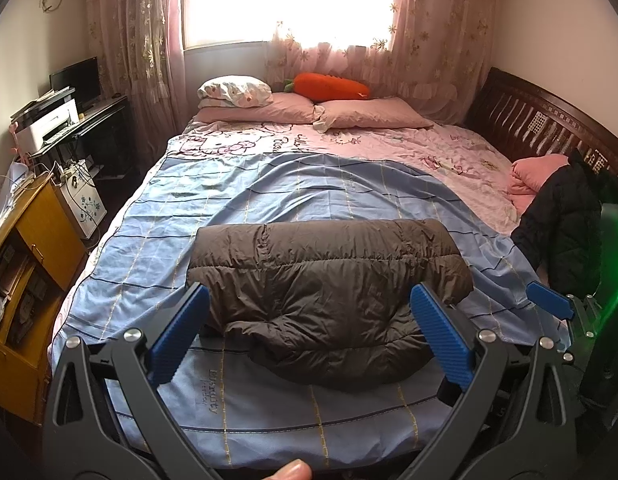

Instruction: Fold large clothes

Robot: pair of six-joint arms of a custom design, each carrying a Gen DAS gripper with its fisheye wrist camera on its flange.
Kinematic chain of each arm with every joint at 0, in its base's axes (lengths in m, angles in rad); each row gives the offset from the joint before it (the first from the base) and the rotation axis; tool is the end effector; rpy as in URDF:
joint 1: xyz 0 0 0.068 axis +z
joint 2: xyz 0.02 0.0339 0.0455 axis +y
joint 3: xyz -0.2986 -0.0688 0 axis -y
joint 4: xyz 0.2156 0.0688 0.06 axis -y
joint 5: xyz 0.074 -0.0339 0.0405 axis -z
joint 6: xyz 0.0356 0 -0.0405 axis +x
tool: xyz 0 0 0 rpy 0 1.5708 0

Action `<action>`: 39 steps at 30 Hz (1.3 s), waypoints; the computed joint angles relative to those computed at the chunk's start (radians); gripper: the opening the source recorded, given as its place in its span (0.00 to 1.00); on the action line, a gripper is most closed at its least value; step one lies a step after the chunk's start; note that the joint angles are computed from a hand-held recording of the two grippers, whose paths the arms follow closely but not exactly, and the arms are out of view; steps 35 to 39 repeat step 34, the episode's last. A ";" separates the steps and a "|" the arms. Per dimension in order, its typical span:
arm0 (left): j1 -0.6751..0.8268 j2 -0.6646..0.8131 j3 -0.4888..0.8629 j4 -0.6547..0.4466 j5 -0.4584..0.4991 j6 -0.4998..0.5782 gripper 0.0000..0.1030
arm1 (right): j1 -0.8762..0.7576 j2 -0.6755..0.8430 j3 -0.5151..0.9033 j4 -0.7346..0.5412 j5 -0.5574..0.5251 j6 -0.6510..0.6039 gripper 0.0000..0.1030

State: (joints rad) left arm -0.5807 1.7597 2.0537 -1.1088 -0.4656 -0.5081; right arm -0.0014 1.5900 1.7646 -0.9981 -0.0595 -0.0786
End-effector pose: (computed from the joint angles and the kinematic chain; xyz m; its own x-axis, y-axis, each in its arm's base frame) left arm 0.2910 -0.1719 0.4497 -0.6447 -0.0969 -0.7583 -0.0927 0.9945 -0.0484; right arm 0.3021 0.0017 0.4282 -0.7282 -0.0774 -0.6810 -0.0965 0.9953 -0.0099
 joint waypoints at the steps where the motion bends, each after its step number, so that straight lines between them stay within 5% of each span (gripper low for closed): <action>1: 0.004 -0.001 -0.003 0.002 0.004 0.005 0.98 | -0.001 0.001 0.002 -0.002 0.000 -0.001 0.99; 10: -0.004 0.033 0.037 -0.042 -0.011 0.036 0.98 | 0.010 -0.004 -0.017 0.007 0.010 0.008 0.99; 14: 0.008 0.023 0.012 -0.009 0.061 0.057 0.98 | 0.010 -0.006 -0.021 0.008 0.011 0.008 0.99; 19: -0.023 0.037 0.021 -0.009 -0.058 0.071 0.98 | 0.022 -0.008 -0.036 0.019 0.023 0.019 0.99; 23: -0.003 -0.009 -0.054 0.082 0.016 0.078 0.98 | 0.026 -0.008 -0.043 0.023 0.029 0.025 0.99; 39: 0.002 -0.024 -0.077 0.106 0.023 0.099 0.98 | 0.041 -0.006 -0.048 0.024 0.042 0.033 0.99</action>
